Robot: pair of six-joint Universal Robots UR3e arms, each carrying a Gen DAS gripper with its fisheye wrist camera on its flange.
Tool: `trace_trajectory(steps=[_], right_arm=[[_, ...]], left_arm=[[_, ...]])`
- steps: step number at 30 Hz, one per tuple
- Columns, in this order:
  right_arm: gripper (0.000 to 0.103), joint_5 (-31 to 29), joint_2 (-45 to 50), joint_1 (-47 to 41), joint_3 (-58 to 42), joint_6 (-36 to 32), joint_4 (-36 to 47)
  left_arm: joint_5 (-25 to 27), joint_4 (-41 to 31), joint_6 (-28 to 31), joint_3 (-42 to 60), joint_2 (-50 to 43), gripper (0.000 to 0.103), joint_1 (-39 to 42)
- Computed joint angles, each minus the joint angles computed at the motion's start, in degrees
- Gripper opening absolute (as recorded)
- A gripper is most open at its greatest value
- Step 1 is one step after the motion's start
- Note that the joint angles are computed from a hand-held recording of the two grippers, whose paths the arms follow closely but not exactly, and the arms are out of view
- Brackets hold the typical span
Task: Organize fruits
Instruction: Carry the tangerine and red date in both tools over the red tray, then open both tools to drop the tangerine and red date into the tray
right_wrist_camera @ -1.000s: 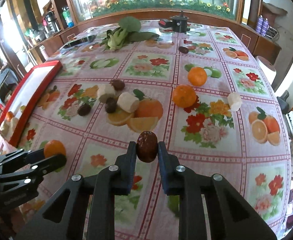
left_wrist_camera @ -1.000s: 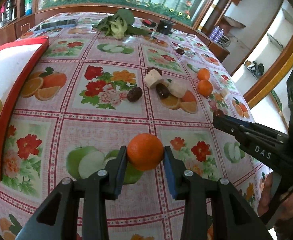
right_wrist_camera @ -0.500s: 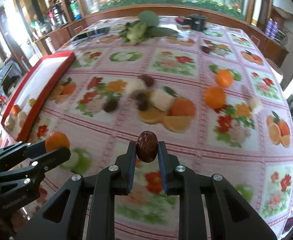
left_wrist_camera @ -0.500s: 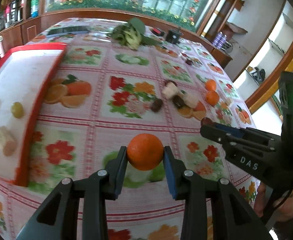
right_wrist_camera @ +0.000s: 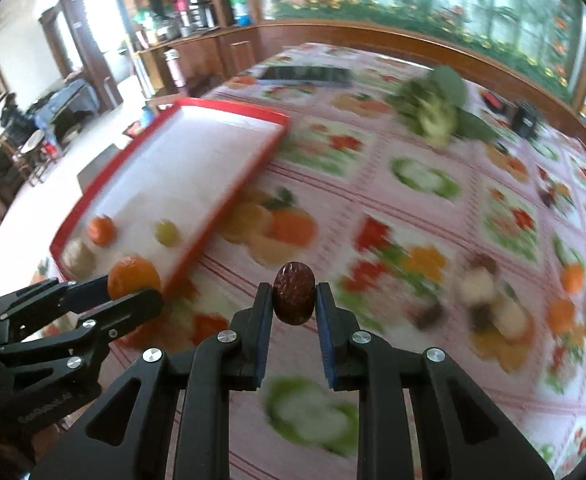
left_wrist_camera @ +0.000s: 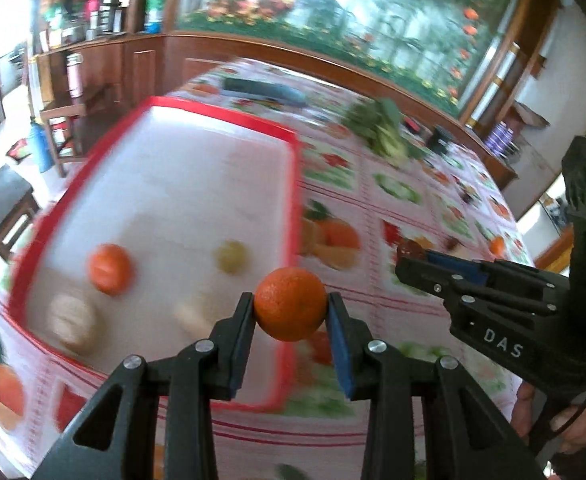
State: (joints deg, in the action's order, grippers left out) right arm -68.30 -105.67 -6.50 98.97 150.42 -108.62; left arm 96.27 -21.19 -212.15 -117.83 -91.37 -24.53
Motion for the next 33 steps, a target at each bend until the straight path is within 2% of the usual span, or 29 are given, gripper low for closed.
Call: trace_trajectory(steps=[5, 15, 25, 31, 33], right_arm=[[0.021, -3.00, 11.56, 12.03, -7.14, 8.54, -7.43], [0.021, -5.67, 27.86, 23.87, -19.05, 13.85, -10.41], [0.021, -7.21, 31.22, 26.14, -20.51, 13.15, -9.72], [0.021, -8.23, 30.94, 26.75, -20.51, 11.94, -9.33], [0.025, -8.26, 30.78, 26.75, -20.97, 11.70, -8.03]], left_arm=[[-0.59, -0.74, 3.36, -4.64, 4.99, 0.038, 8.67], [-2.95, -0.89, 7.59, -8.18, 6.22, 0.038, 20.82], [-5.23, -0.23, 8.82, -9.24, 3.54, 0.039, 23.37], [-4.40, -1.09, 7.94, -8.90, 3.80, 0.039, 22.77], [-3.85, -1.80, 7.74, -8.63, 4.13, 0.039, 22.32]])
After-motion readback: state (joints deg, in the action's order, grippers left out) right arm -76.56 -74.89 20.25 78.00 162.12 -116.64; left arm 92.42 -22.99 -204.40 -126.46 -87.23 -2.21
